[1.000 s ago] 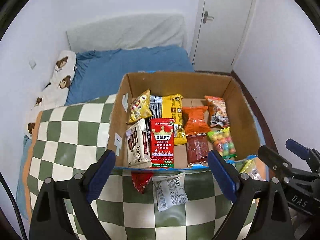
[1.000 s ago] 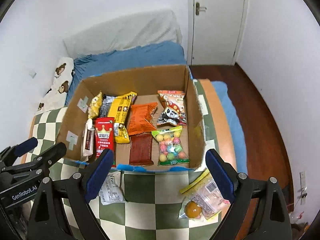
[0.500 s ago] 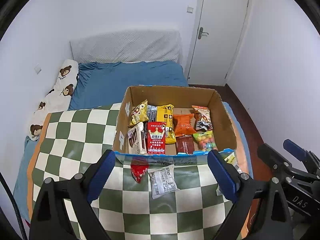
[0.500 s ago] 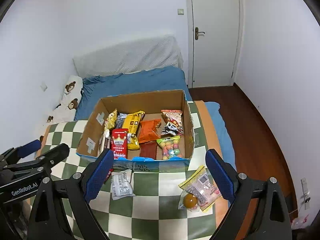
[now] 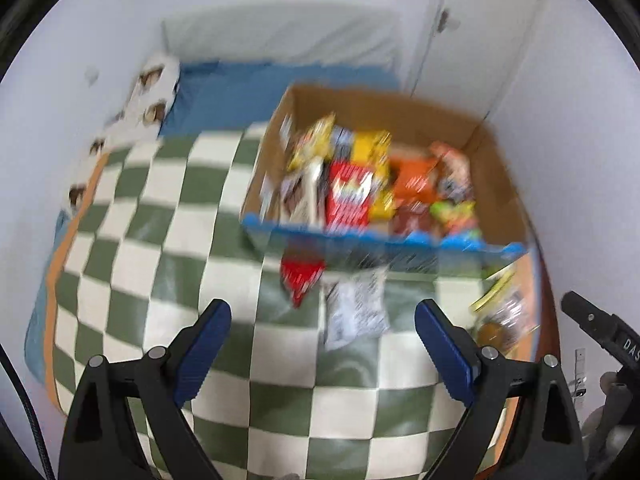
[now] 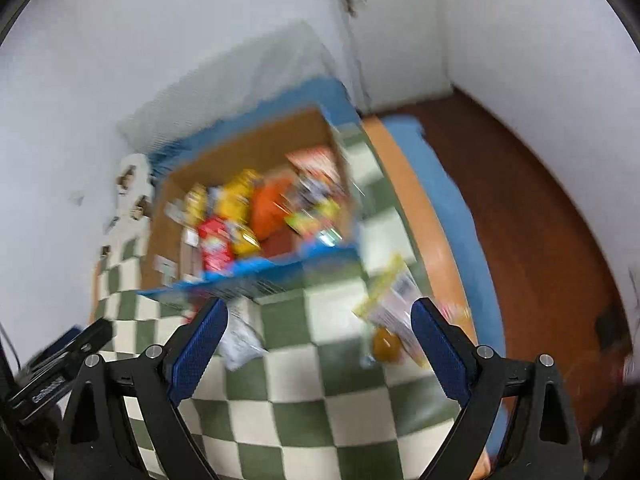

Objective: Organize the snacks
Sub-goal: 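Grasp the white wafer packet with left tool while right tool grasps the yellow-white bag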

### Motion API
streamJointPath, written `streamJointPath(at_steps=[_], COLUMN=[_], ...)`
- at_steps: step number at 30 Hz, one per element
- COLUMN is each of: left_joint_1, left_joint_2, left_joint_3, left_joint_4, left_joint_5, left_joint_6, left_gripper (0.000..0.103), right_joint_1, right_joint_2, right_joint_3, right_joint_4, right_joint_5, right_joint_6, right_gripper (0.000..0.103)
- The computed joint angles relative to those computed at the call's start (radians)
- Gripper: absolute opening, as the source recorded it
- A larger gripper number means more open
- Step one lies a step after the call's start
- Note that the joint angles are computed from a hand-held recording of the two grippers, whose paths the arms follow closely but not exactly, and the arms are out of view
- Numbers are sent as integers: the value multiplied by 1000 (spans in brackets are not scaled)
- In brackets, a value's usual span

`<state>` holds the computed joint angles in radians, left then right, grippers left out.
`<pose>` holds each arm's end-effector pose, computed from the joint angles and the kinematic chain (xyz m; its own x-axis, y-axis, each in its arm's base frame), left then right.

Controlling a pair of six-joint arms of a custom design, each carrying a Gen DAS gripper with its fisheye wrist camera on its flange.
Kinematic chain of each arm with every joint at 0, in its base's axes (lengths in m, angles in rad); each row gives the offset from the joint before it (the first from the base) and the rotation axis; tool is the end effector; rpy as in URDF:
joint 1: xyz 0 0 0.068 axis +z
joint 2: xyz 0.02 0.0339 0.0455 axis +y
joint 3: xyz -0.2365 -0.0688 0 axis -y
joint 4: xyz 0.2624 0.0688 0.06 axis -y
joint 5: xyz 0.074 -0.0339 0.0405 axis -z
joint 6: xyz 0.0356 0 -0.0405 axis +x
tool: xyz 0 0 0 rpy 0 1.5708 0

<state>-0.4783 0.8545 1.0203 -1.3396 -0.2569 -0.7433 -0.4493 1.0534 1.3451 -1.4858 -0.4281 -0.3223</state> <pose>0.1422 -0.0636 0.2944 -0.8450 -0.2991 -0.4432 -0.2905 0.9527 -0.0891 0.1651 -0.0632 0.3530 -0.8761 0.1025 -0.4712 -0.0210 0.9681 0.2496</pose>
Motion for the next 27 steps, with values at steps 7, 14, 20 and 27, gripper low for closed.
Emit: streamJointPath(at_steps=[7, 14, 20, 27], left_joint_1=[167, 174, 147, 157], left_joint_2=[33, 246, 440, 541], left_joint_3=[-221, -225, -192, -199], left_joint_4=[135, 291, 399, 474], left_joint_5=[216, 313, 359, 378], left_joint_6=[49, 56, 69, 84], left_gripper=[94, 94, 94, 94], right_joint_1=[-56, -11, 39, 10], right_joint_2=[150, 342, 462, 542], right_joint_3=[-249, -240, -214, -153], right_joint_4=[201, 372, 422, 247], right_joint_5=[110, 187, 225, 137], right_joint_6=[10, -39, -76, -67], right_gripper=[95, 95, 69, 85])
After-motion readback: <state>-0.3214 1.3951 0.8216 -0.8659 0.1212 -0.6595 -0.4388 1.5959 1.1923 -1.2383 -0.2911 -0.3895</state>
